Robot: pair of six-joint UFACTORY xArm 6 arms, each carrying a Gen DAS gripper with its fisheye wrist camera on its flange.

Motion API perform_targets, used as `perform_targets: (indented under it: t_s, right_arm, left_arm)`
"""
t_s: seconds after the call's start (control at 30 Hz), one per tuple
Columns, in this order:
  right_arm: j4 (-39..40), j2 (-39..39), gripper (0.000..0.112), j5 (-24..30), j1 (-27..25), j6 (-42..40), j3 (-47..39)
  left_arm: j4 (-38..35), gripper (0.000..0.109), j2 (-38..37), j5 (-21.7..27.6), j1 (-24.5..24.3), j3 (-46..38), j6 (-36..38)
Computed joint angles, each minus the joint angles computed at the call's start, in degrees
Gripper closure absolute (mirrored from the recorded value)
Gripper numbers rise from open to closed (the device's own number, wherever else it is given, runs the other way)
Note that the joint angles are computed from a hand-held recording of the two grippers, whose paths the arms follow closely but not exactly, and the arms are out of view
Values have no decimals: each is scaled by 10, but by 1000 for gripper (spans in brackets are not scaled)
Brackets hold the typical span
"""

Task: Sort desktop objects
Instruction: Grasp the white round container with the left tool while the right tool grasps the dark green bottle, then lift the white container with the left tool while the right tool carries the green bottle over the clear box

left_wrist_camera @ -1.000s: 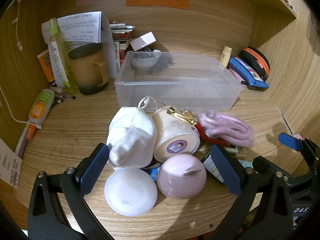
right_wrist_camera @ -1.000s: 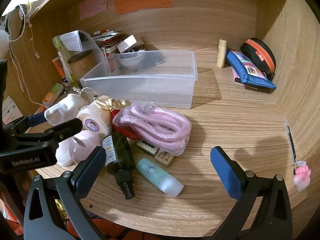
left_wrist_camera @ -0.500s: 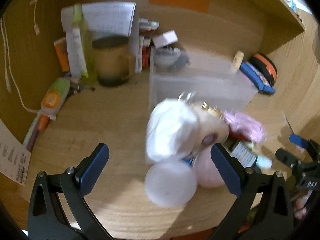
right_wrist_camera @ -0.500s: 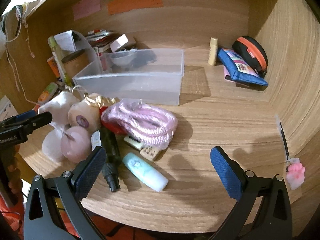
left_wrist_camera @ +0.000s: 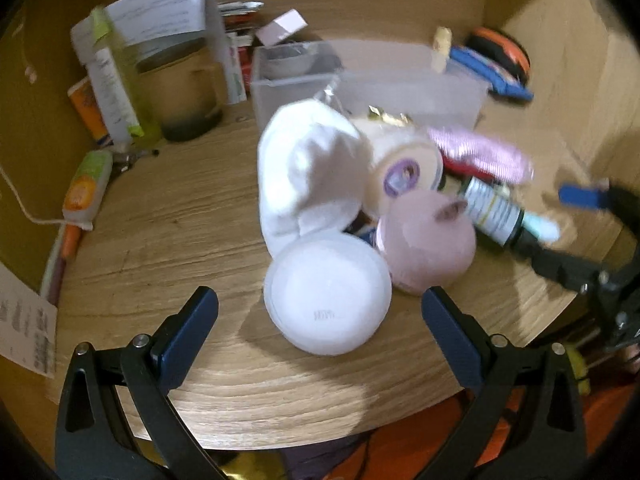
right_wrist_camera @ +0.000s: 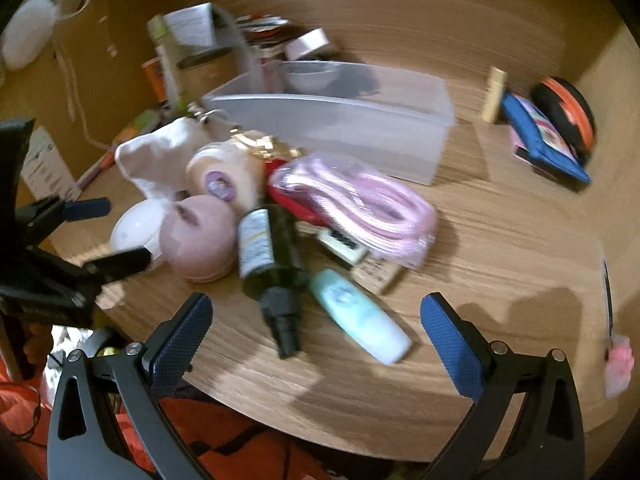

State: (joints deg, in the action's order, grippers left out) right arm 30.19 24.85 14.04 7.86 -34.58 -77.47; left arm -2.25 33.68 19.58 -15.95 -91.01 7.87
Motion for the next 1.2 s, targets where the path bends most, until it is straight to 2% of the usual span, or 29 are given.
perform_targets:
  t_s: [0.13, 0.2, 0.27, 0.33, 0.4, 0.63, 0.67, 0.73, 0.9, 1.2]
  right_arm:
    - [-22, 21, 21, 25, 8, -15, -33]
    - [-43, 33, 30, 41, 8, -9, -50]
    - [-46, 45, 34, 61, 7, -14, -70]
    - [-50, 57, 37, 83, 5, -13, -90]
    - [-58, 68, 46, 102, 2, -6, -110]
    - [-56, 101, 67, 174, -8, -5, -171]
    - [-54, 104, 73, 180, -8, -7, -177]
    - [-55, 104, 74, 182, -7, -9, -177]
    - [-30, 91, 74, 174, -8, -32, -163]
    - [50, 44, 74, 130, -8, -96, -110]
  left_arm:
    - [5, 6, 7, 3, 0, -1, 9]
    - [-6, 6, 11, 2, 3, -4, 13]
    - [-27, 6, 13, -1, 7, -5, 26]
    - [-57, 13, 15, 3, 9, -10, 48]
    - [-95, 25, 21, 16, 10, -22, 81]
    - [-152, 36, 37, 36, 10, -48, 134]
    - [-157, 39, 39, 37, 9, -51, 140]
    - [-162, 43, 42, 37, 8, -56, 145]
    - [-166, 44, 40, 35, 9, -53, 143]
    - [-241, 44, 2, 13, 7, -13, 192]
